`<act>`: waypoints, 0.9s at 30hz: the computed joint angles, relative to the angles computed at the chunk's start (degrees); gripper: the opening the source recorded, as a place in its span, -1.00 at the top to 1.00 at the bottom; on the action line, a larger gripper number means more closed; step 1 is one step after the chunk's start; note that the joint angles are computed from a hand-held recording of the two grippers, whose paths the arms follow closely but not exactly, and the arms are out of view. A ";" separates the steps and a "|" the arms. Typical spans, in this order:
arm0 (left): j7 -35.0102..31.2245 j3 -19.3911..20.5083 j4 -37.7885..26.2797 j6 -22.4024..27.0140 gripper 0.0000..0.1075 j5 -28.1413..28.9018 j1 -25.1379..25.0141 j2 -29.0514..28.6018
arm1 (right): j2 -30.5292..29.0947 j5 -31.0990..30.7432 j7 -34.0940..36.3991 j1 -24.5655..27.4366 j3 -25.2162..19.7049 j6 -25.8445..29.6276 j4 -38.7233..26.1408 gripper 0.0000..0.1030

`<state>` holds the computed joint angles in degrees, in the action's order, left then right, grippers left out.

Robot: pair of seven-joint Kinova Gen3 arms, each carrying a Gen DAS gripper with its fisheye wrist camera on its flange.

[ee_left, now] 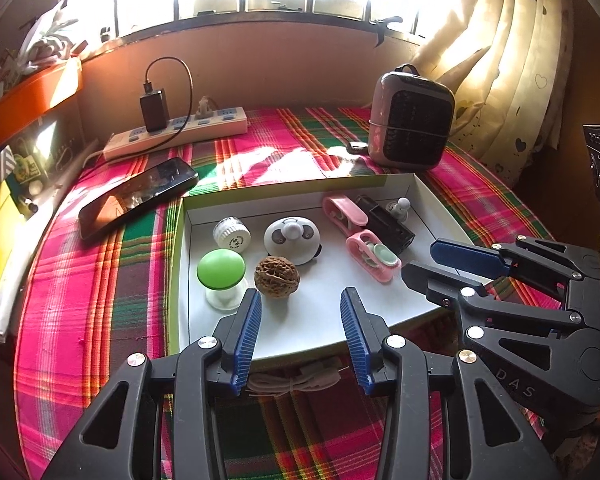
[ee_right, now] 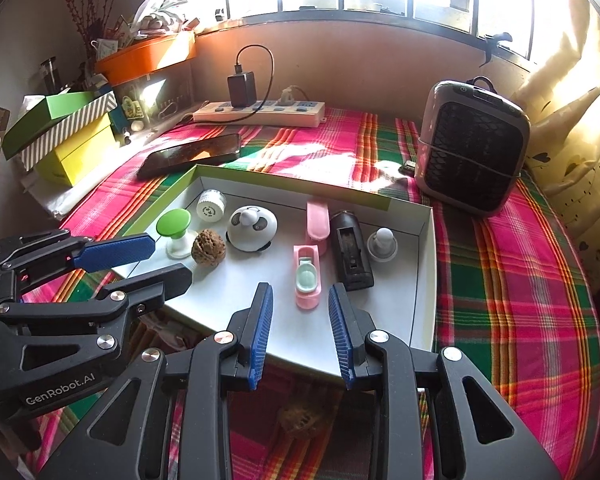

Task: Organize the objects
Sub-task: 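Withdraw both tools up and out of the box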

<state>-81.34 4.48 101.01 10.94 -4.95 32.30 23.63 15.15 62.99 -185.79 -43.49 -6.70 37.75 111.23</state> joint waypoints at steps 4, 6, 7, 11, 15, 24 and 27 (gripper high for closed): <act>-1.07 1.74 1.93 -1.28 0.26 0.91 -1.98 -1.22 | -0.93 1.11 -2.31 -0.96 -0.39 1.47 1.12 0.40; -0.40 0.29 2.72 -1.80 0.25 1.02 -1.05 -1.79 | -1.64 1.84 -3.68 -1.06 -0.86 1.68 2.07 0.28; -0.22 0.21 3.10 -1.93 0.25 1.21 -1.24 -2.06 | -1.92 1.98 -4.07 -1.03 -1.18 1.85 2.43 0.23; -1.64 2.57 5.54 -3.19 0.25 2.56 -4.58 -3.40 | -2.94 2.34 -5.14 -1.22 -2.51 3.66 3.56 0.19; -2.65 3.99 7.45 -3.87 0.25 3.65 -7.12 -4.18 | -3.86 2.62 -7.13 -1.13 -3.58 4.67 5.03 0.19; -5.75 7.57 8.63 -2.83 0.24 5.94 -11.84 -2.90 | -5.22 1.81 -9.80 -0.41 -5.08 4.29 8.01 0.18; -7.66 10.33 8.03 -1.67 0.24 7.50 -14.44 -1.93 | -5.71 2.06 -10.33 -0.27 -5.46 3.38 9.19 0.18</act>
<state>-89.00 14.82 109.03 9.27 2.55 17.86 21.70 9.45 65.05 -196.12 -43.76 -12.17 41.13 120.41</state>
